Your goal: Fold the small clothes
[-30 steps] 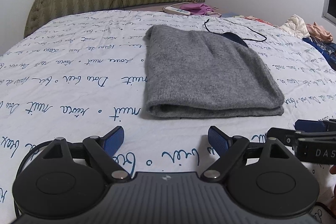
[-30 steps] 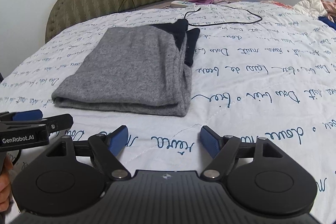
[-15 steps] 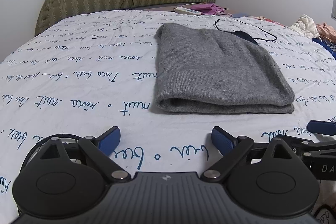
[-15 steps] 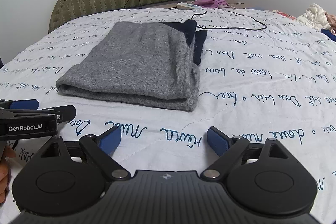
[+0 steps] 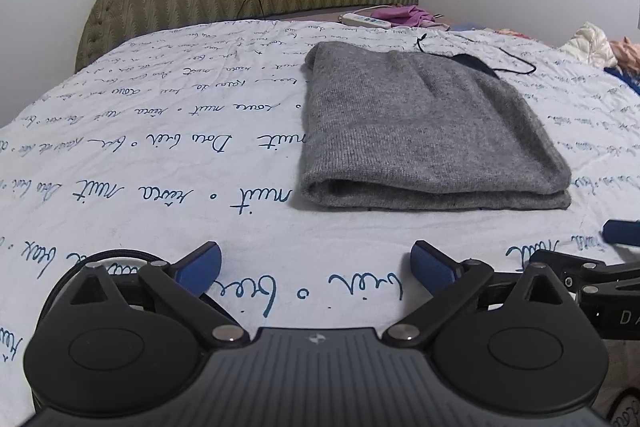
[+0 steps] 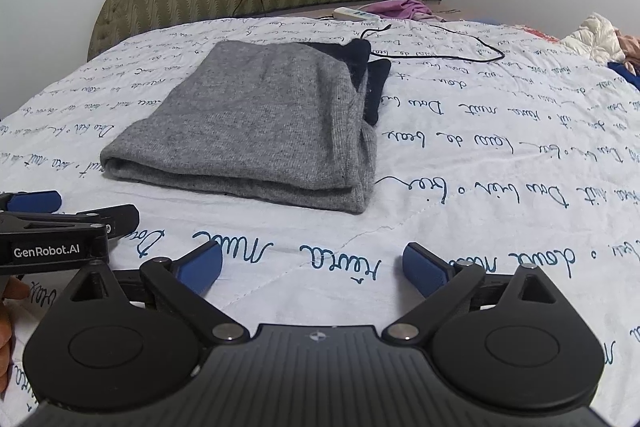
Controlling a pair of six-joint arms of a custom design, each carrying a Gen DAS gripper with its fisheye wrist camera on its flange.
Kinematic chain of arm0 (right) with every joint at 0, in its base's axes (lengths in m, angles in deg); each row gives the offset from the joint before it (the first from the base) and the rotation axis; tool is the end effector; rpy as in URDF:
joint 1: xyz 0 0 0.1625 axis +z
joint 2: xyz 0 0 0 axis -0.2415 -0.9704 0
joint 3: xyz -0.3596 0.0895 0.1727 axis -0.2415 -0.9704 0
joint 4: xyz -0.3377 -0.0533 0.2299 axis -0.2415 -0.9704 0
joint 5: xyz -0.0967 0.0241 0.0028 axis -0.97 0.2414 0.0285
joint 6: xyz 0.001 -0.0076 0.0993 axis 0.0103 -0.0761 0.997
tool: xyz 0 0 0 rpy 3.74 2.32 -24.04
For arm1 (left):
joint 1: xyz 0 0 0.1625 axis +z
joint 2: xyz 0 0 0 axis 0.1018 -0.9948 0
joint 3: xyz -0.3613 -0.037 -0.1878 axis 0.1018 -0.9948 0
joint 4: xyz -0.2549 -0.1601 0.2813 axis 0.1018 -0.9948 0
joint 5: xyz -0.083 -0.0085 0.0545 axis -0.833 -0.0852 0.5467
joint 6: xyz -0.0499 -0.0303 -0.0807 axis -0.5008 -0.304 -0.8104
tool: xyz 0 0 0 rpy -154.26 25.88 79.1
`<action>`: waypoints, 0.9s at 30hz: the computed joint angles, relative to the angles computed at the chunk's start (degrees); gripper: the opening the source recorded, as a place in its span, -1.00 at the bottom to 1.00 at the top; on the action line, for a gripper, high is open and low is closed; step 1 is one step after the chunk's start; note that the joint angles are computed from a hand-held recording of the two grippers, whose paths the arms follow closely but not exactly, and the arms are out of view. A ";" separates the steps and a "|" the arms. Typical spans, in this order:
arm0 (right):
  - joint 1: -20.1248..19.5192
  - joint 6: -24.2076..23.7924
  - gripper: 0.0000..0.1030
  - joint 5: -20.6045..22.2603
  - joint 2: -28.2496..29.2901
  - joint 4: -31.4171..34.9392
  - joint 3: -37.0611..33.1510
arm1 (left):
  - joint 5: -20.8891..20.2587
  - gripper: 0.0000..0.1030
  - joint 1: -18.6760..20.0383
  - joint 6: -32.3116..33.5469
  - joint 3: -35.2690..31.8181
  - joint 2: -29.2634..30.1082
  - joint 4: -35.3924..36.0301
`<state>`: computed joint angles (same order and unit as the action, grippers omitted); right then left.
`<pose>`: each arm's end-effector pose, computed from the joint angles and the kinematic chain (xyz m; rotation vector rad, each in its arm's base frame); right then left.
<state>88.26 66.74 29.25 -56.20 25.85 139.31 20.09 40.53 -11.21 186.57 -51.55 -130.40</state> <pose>-0.0167 -0.3952 0.1595 -0.0179 -2.0159 1.1468 -0.2127 -0.4985 -0.0840 1.0919 2.3173 -0.8211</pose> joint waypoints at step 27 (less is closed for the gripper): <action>0.42 -1.46 1.00 2.14 1.97 -2.55 -0.49 | 1.39 1.00 -0.36 0.56 -0.26 1.04 -0.79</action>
<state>88.68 65.28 31.39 -54.23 23.31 138.82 21.49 40.17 -10.65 186.31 -50.51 -131.19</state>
